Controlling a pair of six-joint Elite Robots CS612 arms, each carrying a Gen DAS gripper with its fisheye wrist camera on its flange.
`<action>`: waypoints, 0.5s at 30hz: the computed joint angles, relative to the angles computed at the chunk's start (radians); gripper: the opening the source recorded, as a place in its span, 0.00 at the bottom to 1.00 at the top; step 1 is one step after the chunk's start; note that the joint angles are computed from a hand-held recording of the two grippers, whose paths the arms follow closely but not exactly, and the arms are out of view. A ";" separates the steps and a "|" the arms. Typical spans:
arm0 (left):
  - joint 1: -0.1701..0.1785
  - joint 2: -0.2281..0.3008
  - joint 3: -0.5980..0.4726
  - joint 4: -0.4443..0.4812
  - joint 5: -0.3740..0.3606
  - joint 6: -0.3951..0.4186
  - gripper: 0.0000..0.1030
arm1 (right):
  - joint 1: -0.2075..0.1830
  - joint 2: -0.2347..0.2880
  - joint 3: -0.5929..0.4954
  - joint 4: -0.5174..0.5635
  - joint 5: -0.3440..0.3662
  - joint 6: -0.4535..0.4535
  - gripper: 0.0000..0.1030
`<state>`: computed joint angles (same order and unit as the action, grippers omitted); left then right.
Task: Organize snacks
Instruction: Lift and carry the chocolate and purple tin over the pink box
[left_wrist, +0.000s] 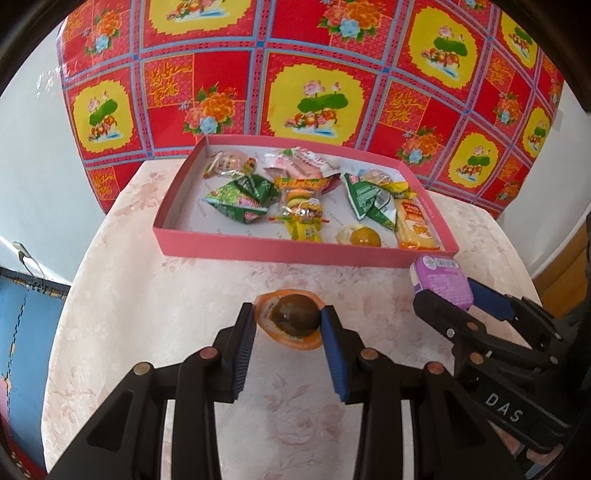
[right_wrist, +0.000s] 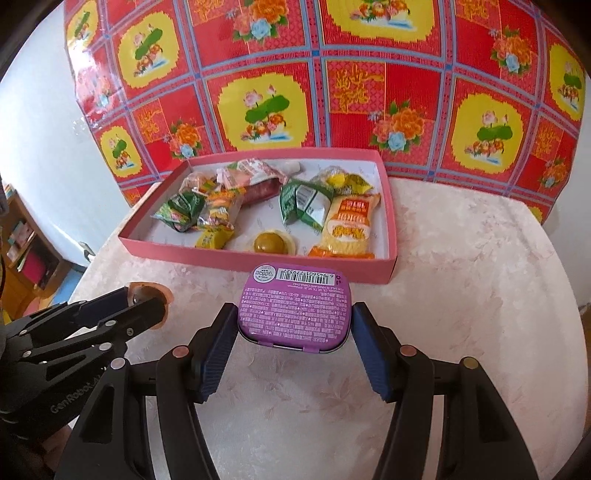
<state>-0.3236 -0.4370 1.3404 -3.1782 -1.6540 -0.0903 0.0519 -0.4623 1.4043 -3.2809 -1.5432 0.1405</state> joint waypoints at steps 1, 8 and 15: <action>-0.001 0.000 -0.001 -0.002 0.000 0.002 0.36 | 0.000 -0.001 0.000 -0.004 0.000 0.000 0.62; -0.008 -0.003 -0.015 -0.023 -0.001 0.019 0.36 | -0.007 -0.009 -0.001 -0.025 0.006 0.011 0.62; -0.012 -0.002 -0.041 -0.045 0.004 0.032 0.36 | -0.014 -0.013 -0.014 -0.035 0.011 0.012 0.62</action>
